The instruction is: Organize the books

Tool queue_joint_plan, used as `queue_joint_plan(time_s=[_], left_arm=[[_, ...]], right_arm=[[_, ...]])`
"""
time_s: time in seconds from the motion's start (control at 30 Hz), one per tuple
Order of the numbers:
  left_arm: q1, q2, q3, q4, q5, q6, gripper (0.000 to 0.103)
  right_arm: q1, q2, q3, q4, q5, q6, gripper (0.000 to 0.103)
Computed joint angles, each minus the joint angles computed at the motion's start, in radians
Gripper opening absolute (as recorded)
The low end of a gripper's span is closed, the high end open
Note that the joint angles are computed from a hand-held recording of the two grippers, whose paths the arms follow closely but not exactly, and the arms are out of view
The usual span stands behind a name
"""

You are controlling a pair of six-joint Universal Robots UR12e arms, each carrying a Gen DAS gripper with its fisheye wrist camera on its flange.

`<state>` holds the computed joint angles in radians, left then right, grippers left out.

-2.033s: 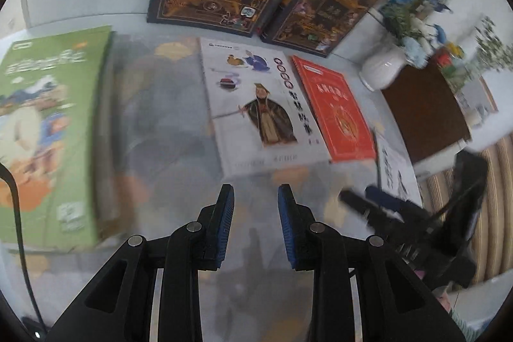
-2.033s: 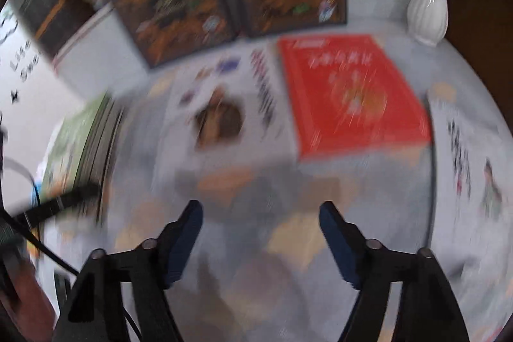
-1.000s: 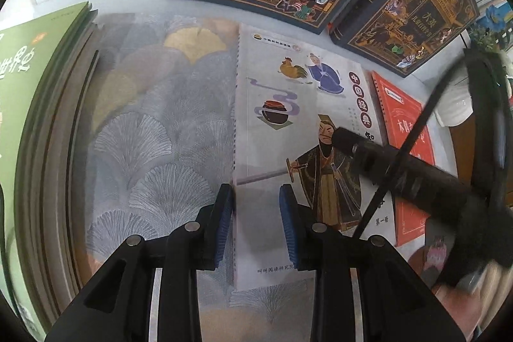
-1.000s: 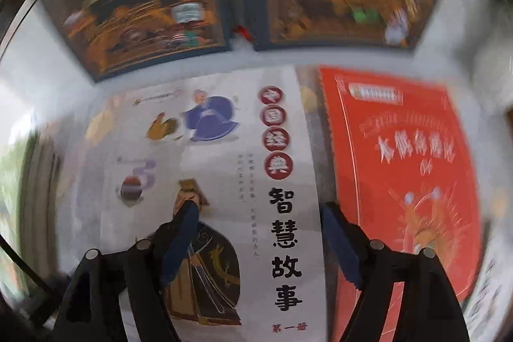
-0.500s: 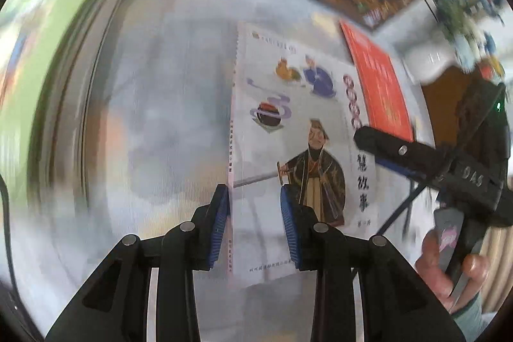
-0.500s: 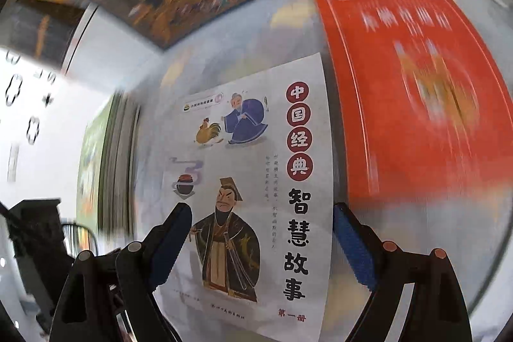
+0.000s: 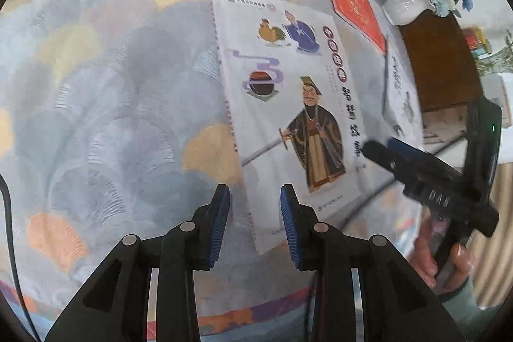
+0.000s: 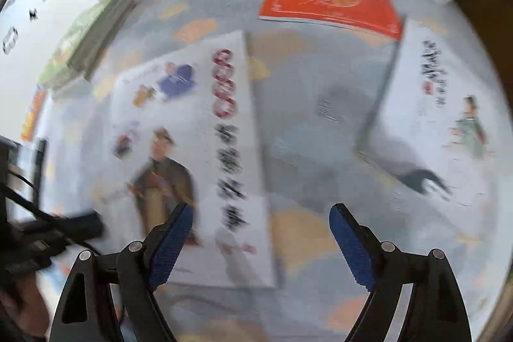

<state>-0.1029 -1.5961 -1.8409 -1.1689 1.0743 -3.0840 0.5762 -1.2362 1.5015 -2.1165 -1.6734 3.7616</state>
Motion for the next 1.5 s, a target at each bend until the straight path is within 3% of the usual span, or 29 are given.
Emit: queue_joint_plan(time_s=[0.13, 0.3, 0.37, 0.43, 0.57, 0.83, 0.97, 1.07, 1.13, 1.3, 1.5], left_arm=[[-0.026, 0.023, -0.031, 0.071, 0.089, -0.054, 0.029], [-0.041, 0.047, -0.071, 0.127, 0.121, -0.134, 0.032], [-0.033, 0.055, -0.086, 0.146, 0.103, -0.178, 0.036], [-0.01, 0.064, -0.107, 0.163, 0.047, -0.223, 0.041], [0.021, 0.073, -0.138, 0.2, -0.026, -0.311, 0.041], [0.016, 0.087, -0.16, 0.242, -0.019, -0.35, 0.044], [0.014, 0.095, -0.169, 0.261, -0.014, -0.352, 0.045], [0.009, 0.099, -0.175, 0.279, -0.004, -0.336, 0.043], [0.011, 0.099, -0.179, 0.293, -0.012, -0.341, 0.043], [0.013, 0.097, -0.183, 0.312, -0.03, -0.356, 0.043], [-0.013, 0.083, -0.173, 0.339, -0.058, -0.314, 0.039]], right_arm=[[-0.01, -0.029, 0.038, 0.053, -0.013, 0.009, 0.087], [-0.024, -0.06, 0.088, 0.009, 0.011, 0.041, 0.089], [-0.016, -0.05, 0.076, 0.044, -0.004, 0.028, 0.103], [-0.009, -0.043, 0.074, 0.037, -0.017, 0.023, 0.103], [-0.011, -0.062, 0.1, 0.018, -0.013, -0.005, 0.103], [0.027, -0.085, 0.159, -0.074, -0.052, -0.008, 0.103], [0.024, -0.085, 0.158, -0.083, -0.014, -0.017, 0.103], [0.007, -0.112, 0.201, -0.174, 0.048, 0.028, 0.093], [0.004, -0.118, 0.209, -0.201, 0.071, 0.032, 0.078], [0.013, -0.107, 0.206, -0.244, 0.1, 0.007, 0.065], [0.011, -0.09, 0.193, -0.273, 0.129, -0.025, 0.063]])
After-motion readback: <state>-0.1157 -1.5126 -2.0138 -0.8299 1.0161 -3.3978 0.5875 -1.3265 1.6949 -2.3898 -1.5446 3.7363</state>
